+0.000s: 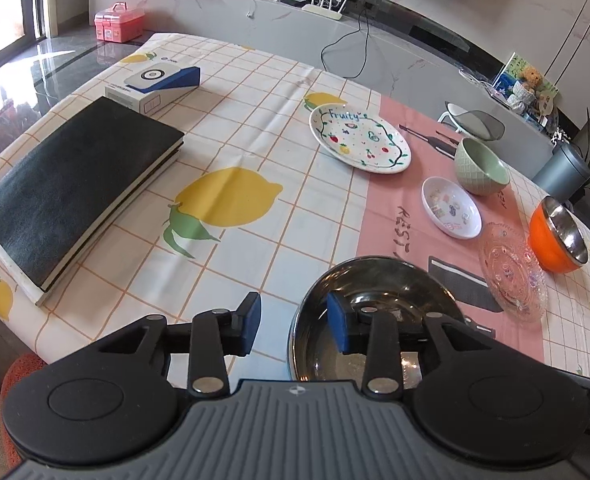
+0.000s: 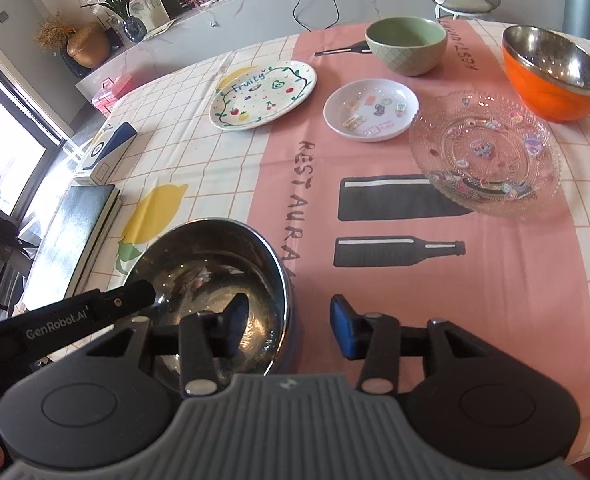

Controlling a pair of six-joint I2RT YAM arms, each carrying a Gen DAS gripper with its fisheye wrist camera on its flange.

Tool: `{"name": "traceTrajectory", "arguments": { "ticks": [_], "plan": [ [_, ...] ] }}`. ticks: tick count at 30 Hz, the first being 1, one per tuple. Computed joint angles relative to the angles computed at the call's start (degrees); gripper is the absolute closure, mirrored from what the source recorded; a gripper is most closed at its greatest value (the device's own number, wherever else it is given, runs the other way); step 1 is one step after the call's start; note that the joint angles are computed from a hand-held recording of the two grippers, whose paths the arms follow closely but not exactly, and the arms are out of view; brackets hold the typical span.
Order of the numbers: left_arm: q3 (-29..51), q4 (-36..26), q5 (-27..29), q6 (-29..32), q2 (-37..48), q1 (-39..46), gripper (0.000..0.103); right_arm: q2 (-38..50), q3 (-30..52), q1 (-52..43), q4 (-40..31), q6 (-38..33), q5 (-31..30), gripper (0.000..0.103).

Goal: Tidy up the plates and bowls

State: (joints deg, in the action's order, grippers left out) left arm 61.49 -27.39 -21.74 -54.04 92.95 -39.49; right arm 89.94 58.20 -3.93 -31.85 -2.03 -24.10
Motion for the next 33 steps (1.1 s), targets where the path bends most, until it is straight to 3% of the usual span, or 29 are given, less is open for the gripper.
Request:
{"name": "traceTrajectory", "arguments": {
  "ticks": [8,16,26,33],
  "plan": [
    [5.7,-0.7,-5.0,2.7,-0.5,-4.3,0.057,-5.3,-0.4,-5.6,0.4,-1.9,-1.7,0.054],
    [13.8,1.4,-0.1,4.1,6.0,-6.7,0.057,-5.4,0.3,-13.4,1.1,-4.6,-1.2,0.048],
    [31.1,-3.4,4.7,6.7,20.5,-9.4,0.057,2.0,5.3,-23.9,0.7,-6.5,-1.0,0.047],
    [49.7,-10.1,5.2,10.2,32.0,-10.4,0.057,9.1,12.6,-28.7,0.6,-7.2,-1.9,0.043]
  ]
}}
